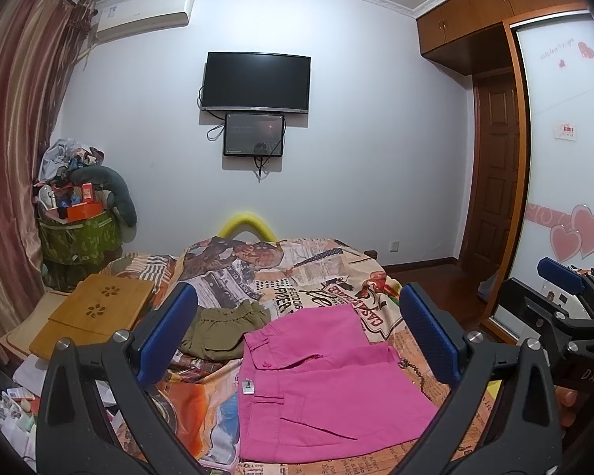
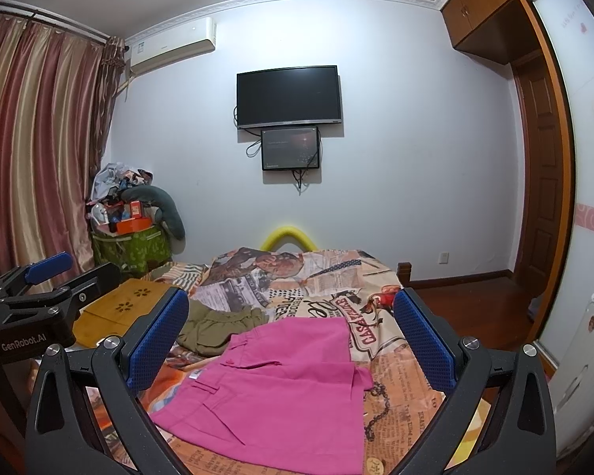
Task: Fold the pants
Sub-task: 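Lower both tools to the pink pants waistband and close both grippers on it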
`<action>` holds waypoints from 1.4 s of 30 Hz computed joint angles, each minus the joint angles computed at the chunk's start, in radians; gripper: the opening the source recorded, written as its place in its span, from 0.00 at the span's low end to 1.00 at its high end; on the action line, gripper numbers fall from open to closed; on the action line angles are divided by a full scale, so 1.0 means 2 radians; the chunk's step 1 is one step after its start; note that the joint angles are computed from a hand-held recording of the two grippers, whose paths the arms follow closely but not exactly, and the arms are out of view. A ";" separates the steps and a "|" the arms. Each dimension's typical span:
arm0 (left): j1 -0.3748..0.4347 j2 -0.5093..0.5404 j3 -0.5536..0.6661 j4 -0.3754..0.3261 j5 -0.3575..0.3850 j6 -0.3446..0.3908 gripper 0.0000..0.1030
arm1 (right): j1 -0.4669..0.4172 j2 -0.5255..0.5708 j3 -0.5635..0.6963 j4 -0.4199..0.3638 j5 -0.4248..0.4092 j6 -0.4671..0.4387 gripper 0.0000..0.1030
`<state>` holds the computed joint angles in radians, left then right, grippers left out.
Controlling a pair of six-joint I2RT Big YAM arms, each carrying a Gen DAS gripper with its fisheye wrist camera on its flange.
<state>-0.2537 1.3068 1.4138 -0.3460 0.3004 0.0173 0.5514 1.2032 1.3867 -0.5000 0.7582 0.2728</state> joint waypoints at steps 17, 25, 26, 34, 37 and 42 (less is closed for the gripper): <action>-0.002 0.005 0.007 -0.006 -0.002 0.002 1.00 | -0.010 0.004 0.002 -0.006 -0.015 0.011 1.00; -0.010 0.058 0.058 -0.044 -0.013 0.015 1.00 | -0.039 0.024 0.009 -0.024 -0.030 0.010 1.00; -0.011 0.072 0.072 -0.055 -0.011 0.013 1.00 | -0.045 0.027 0.010 -0.027 -0.034 0.012 1.00; -0.017 0.175 0.171 -0.128 -0.052 0.017 1.00 | -0.096 0.047 0.002 -0.052 -0.084 0.043 1.00; -0.018 0.229 0.222 -0.166 -0.071 0.019 1.00 | -0.121 0.056 -0.005 -0.061 -0.116 0.057 1.00; -0.020 0.298 0.287 -0.208 -0.104 0.024 1.00 | -0.156 0.070 -0.022 -0.067 -0.167 0.062 1.00</action>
